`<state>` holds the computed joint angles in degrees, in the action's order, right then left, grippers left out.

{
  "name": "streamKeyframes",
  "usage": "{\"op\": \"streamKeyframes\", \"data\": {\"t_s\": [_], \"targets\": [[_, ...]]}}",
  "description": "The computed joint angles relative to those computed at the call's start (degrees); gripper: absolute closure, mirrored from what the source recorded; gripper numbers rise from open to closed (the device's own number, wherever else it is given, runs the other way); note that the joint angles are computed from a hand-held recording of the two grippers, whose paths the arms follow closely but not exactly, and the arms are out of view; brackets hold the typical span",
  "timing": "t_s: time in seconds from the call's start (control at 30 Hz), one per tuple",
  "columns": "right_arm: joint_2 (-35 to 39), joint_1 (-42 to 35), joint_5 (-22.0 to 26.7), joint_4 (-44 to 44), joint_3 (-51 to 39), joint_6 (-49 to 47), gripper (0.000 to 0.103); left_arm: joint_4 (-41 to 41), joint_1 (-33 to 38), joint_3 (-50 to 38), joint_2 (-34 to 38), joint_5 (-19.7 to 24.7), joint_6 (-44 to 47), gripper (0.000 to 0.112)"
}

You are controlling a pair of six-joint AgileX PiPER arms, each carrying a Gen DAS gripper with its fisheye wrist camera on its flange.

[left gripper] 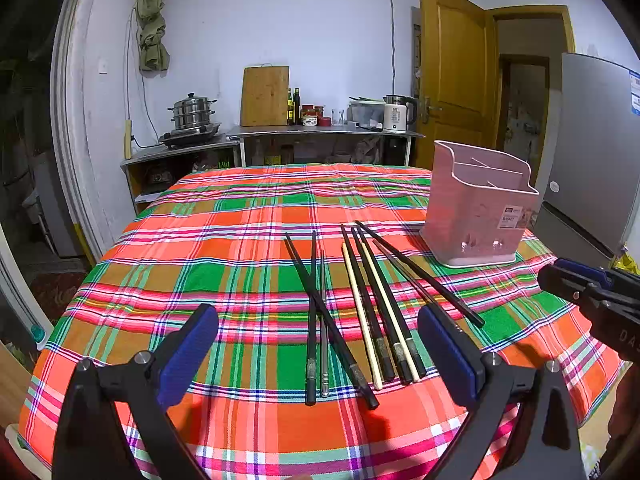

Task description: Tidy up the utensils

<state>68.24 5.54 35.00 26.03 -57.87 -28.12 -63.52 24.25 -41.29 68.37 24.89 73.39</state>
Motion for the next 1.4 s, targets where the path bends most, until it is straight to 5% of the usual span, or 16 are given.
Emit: {"op": "streamKeyframes", "data": {"t_s": [0.53,0.83,1.07,1.4], "targets": [[0.7,0.4,-0.4,-0.3,0.0,0.5,0.07,-0.7,0.9,-1.8,3.9,0.9,1.3,0.011],[6.4,3.3,-2.1,-2.3,-3.1,1.9,0.07,10.2,0.1,-10.7,13.8,4.7,-10.0,0.013],[12.6,5.3,-2.9,-4.8,-7.5,2.8,0.07,23.7,-1.8,-21.3,23.0,7.8,-26.5,0.032],[23.5,8.2,-1.4,-12.1,-17.0,8.5,0.07,31.2,-2.9,-35.8,34.9,17.0,-40.0,0.063]]}}
